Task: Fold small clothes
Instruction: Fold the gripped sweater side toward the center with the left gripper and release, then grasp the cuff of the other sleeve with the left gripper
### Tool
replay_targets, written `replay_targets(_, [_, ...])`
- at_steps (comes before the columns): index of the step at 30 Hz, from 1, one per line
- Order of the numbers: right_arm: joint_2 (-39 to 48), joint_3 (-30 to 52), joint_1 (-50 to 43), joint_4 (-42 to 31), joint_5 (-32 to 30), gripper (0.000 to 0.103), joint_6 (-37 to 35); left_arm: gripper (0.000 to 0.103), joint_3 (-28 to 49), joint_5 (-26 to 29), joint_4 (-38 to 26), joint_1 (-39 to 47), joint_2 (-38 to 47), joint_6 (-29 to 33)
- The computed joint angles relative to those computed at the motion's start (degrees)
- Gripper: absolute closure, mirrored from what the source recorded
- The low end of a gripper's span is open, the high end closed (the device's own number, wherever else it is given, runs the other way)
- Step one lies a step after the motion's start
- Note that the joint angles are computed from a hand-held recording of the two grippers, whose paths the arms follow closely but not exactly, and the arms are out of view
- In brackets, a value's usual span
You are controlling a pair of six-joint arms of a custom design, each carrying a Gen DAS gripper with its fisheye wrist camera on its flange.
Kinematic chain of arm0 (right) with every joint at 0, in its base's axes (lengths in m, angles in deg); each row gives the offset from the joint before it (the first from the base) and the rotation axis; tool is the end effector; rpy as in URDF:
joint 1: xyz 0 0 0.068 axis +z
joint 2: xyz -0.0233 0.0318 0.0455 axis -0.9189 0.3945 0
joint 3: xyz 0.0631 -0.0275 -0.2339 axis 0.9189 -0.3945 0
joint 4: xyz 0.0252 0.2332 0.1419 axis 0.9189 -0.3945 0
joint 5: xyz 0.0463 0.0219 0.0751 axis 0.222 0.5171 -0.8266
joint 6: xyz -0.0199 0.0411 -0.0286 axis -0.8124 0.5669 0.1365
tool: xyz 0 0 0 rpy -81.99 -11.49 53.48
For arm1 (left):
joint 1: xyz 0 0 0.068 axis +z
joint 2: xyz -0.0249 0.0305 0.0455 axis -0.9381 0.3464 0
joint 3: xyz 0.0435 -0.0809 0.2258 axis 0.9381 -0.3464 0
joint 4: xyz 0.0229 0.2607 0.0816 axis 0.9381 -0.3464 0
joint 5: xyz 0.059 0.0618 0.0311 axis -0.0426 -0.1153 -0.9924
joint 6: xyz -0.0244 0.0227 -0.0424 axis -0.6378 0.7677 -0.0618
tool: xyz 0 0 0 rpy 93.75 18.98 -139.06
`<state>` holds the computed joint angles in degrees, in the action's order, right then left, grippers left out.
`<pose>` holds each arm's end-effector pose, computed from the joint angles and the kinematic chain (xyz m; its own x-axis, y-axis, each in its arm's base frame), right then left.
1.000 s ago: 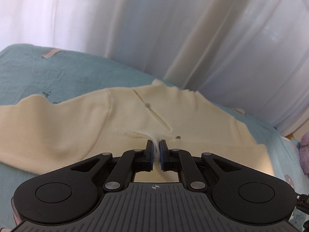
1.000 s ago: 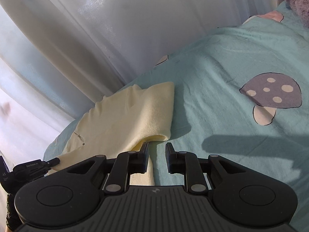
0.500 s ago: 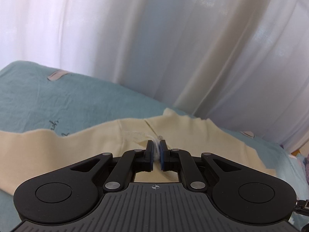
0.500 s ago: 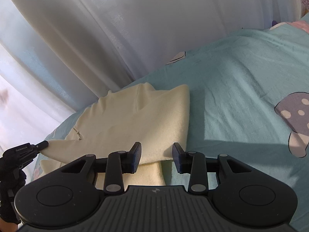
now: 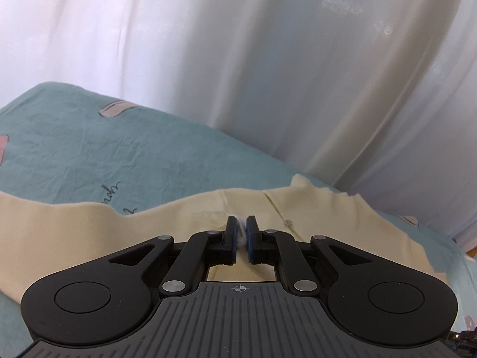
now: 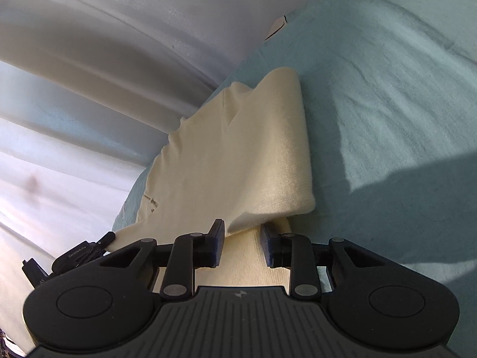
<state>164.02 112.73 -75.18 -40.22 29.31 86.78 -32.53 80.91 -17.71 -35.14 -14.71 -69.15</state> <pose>0.2612 -0.0124 0.1695 -0.8807 0.3518 -0.3171 -0.0078 0.6587 0.7524 0.2116 0.1302 0.2443 -0.5323 -0.4517 -0.7160 -0.3520 0.8873 -0.2980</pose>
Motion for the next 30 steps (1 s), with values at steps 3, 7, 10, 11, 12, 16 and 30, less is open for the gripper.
replay_targets(3, [-1.0, -0.4, 1.9, 3.0, 5.8, 0.097, 2.3, 0.094, 0.5, 2.1, 0.1, 0.8, 0.3, -1.4])
replay_targets(7, [-5.9, -1.5, 5.4, 4.7, 16.9, 0.097, -2.0, 0.094, -0.4, 1.1, 0.4, -0.8, 1.0, -0.2])
replay_targets(10, [-8.0, -2.5, 7.9, 5.7, 24.8, 0.097, -4.5, 0.094, -1.9, 0.6, 0.6, -2.3, 1.7, 1.8])
replay_targets(11, [-7.4, -2.5, 7.5, 5.9, 24.0, 0.097, -4.1, 0.094, -2.5, -0.2, 0.8, -3.0, 1.9, 2.3])
replay_targets(12, [-7.5, -2.9, 7.0, 6.4, 23.4, 0.097, -4.1, 0.094, -3.1, -1.3, 1.0, -3.6, 2.2, 2.9])
replay_targets(16, [-7.6, -2.6, 7.2, 6.1, 24.6, 0.097, -5.6, 0.094, -5.1, -5.3, 2.0, -5.1, 1.9, 5.9])
replay_targets(30, [-17.8, -1.2, 3.5, -7.2, 19.5, 0.078, -15.9, 0.078, -7.7, -11.0, -0.6, -1.8, -10.6, 3.1])
